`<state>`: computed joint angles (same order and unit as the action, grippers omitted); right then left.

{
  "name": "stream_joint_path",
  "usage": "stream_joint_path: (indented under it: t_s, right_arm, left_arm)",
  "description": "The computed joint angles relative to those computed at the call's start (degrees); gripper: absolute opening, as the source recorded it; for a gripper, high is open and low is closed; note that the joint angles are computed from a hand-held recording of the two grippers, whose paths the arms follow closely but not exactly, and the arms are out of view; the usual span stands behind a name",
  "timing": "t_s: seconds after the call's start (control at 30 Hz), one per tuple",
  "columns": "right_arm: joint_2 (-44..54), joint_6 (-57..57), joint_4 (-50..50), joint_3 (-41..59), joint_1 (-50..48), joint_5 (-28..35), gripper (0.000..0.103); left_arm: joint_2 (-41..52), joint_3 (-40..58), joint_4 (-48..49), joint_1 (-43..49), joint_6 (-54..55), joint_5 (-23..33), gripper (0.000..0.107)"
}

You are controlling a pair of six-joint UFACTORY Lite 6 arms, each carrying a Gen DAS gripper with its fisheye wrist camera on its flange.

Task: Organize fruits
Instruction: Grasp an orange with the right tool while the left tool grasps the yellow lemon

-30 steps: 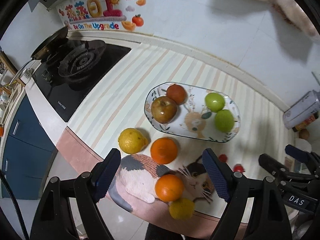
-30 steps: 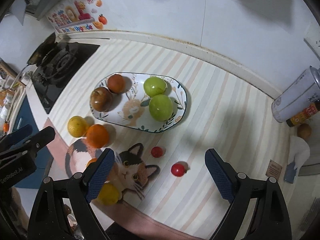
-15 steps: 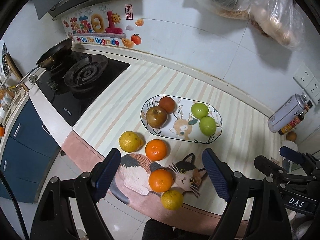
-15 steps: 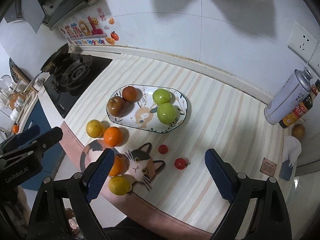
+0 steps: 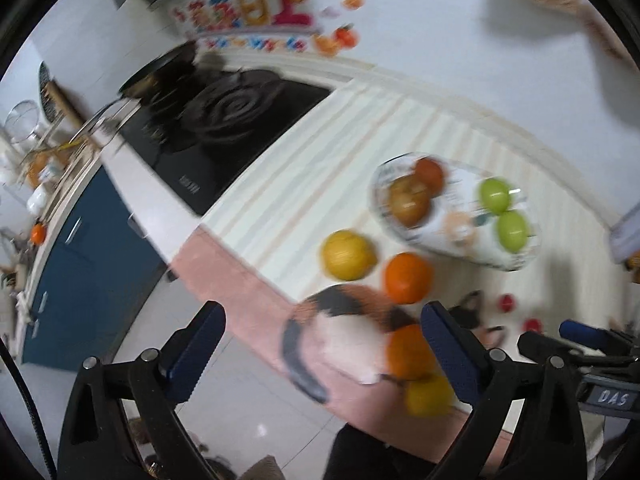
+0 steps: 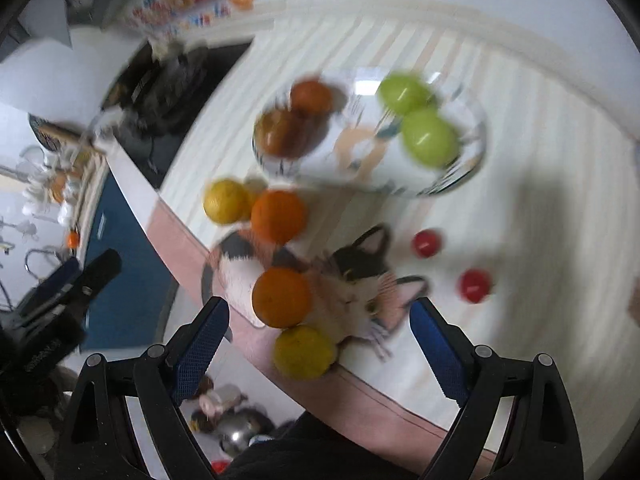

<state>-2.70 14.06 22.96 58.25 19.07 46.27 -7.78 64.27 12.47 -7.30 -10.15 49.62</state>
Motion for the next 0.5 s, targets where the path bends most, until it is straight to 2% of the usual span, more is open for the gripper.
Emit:
stream_joint_path:
  t_s: [0.13, 0.23, 0.27, 0.33, 0.5]
  right_arm:
    - [15.1, -5.1, 7.8, 4.0, 4.9, -5.4, 0.094]
    - [25.2, -7.4, 11.6, 8.6, 7.8, -7.2, 0.093]
    - [27.8, -7.9, 12.2, 10.2, 8.4, -7.4, 0.088]
    - [33.1, -7.5, 11.3, 14.1, 10.3, -7.1, 0.069]
    - [34.3, -1.2, 3.6, 16.5, 12.1, -7.4, 0.067]
  left_arm:
    - [4.6, -1.9, 1.7, 5.5, 1.2, -3.2, 0.100]
    - [8.9, -1.3, 1.8, 8.2, 2.6, -4.5, 0.100]
    - [10.4, -0.7, 1.8, 8.8, 3.1, -4.9, 0.100]
    - [14.2, 1.9, 1.1, 9.5, 4.2, -5.0, 0.100]
    - [24.7, 11.4, -6.1, 10.2, 12.5, -2.2, 0.100]
